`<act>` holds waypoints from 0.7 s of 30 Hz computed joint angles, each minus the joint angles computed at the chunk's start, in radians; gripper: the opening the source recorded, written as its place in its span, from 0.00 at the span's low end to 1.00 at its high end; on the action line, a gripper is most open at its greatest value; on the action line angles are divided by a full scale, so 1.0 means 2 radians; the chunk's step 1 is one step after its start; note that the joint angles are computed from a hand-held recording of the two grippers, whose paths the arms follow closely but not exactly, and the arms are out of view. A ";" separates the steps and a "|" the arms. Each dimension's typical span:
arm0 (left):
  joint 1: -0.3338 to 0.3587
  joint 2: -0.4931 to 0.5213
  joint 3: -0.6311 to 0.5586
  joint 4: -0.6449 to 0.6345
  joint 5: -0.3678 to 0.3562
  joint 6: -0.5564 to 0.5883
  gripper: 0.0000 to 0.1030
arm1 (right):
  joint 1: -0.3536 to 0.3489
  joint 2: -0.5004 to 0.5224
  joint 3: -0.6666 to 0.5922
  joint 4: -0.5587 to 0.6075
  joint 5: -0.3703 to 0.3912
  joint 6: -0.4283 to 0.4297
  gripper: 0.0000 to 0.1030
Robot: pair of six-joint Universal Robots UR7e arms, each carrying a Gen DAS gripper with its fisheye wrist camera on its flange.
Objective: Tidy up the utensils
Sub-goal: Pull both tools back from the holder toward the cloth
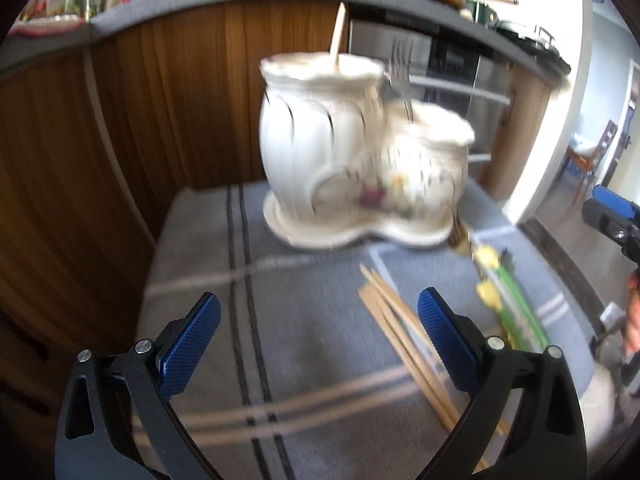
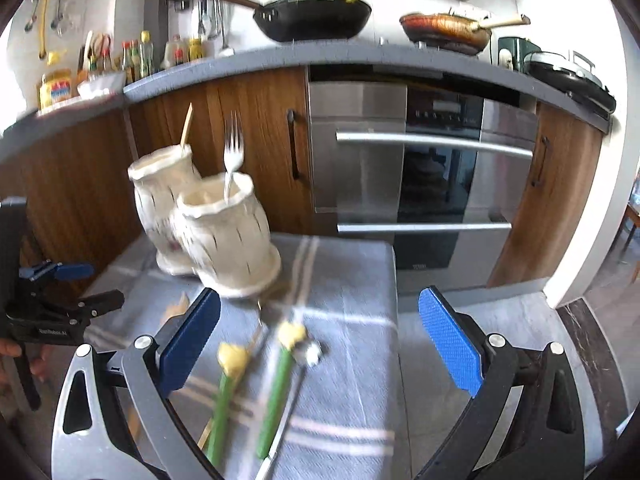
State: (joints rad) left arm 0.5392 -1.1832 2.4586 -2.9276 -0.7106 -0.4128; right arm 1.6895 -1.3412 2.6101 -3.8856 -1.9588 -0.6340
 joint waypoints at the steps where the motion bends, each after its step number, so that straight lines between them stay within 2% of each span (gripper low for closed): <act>1: -0.001 0.001 -0.001 0.012 -0.002 -0.007 0.95 | -0.005 0.000 0.003 0.002 -0.001 0.000 0.95; 10: -0.001 0.020 -0.017 0.140 -0.007 -0.087 0.95 | -0.026 0.014 0.022 0.004 -0.020 -0.006 0.95; 15: 0.008 0.019 -0.019 0.141 -0.028 -0.096 0.95 | -0.032 0.022 0.024 0.010 -0.030 -0.004 0.95; 21: 0.005 0.025 -0.024 0.150 -0.027 -0.098 0.95 | -0.032 0.032 0.022 0.012 -0.047 -0.005 0.95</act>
